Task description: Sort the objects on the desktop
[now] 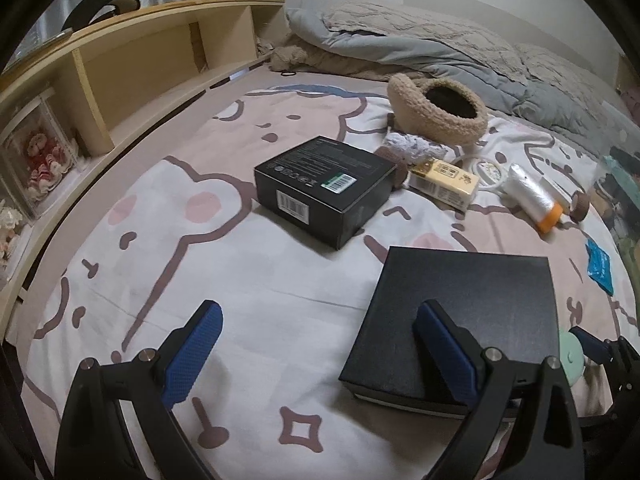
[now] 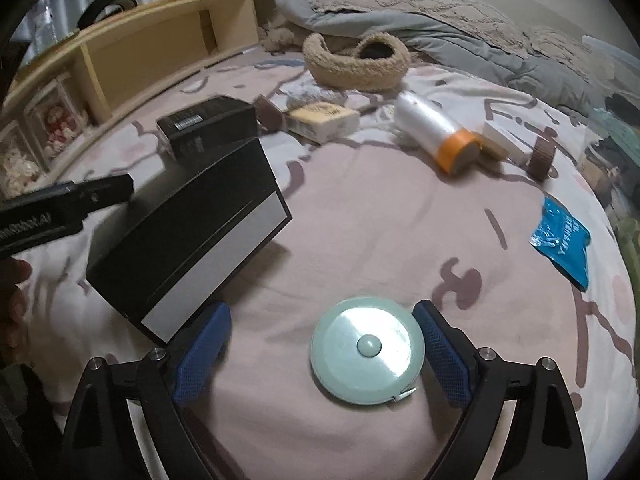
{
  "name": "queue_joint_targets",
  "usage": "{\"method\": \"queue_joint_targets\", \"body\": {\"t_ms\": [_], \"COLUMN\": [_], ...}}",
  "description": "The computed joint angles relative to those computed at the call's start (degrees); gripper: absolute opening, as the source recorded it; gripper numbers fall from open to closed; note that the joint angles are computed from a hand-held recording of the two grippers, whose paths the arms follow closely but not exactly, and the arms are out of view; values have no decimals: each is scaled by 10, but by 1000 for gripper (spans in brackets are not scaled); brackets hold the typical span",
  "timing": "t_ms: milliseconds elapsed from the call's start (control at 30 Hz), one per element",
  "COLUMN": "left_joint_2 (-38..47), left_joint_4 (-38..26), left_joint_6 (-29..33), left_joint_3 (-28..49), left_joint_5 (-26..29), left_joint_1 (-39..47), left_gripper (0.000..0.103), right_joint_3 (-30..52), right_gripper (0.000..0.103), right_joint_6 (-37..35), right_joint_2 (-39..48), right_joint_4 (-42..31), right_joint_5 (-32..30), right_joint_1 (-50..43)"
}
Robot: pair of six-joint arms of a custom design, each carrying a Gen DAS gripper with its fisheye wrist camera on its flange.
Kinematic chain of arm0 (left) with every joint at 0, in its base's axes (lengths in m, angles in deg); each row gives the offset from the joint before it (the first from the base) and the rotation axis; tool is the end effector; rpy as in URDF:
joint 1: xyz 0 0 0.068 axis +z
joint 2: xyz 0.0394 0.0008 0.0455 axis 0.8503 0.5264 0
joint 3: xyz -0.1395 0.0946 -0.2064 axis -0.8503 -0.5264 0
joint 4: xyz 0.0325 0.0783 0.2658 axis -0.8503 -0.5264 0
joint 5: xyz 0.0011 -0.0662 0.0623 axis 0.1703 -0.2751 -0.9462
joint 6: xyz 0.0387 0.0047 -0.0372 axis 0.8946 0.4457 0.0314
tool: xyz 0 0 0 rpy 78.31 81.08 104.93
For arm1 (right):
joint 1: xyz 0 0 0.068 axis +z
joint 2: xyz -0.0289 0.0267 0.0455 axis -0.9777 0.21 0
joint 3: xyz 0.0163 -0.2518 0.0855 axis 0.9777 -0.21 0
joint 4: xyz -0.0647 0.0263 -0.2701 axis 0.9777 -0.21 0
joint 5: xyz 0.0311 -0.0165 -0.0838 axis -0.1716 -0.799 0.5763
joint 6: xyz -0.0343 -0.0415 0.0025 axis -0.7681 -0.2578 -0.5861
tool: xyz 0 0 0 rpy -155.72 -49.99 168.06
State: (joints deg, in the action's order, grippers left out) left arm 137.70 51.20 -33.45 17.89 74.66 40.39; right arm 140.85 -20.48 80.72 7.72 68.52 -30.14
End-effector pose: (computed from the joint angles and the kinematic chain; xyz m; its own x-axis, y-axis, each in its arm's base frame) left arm 0.3071 -0.0925 0.1974 -0.7428 0.1325 -0.6562 0.1218 0.9906 0.0621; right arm 0.2549 0.2587 0.1532 -0.7719 0.0783 -0.6309 0.0054 0.9932 0.1166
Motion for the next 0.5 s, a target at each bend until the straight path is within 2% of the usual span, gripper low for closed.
{"method": "queue_joint_targets", "body": {"t_ms": [133,267,500], "left_joint_2": [-16,-55,-103], "left_joint_4": [1,25,63], "left_joint_6": [-9,-14,-16], "left_joint_3": [-7,-27,-50], "left_joint_5": [34,91,148], "left_joint_1": [20,36,49], "left_gripper": [99,99,98], "right_joint_3": [5,14,29], "right_gripper": [92,92,92], "right_joint_6": [-14,-23,2], "right_joint_2": [-10,-14,4], "right_joint_4": [10,33,77], "right_joint_5": [32,43,54], "right_joint_1": [11,15,23]}}
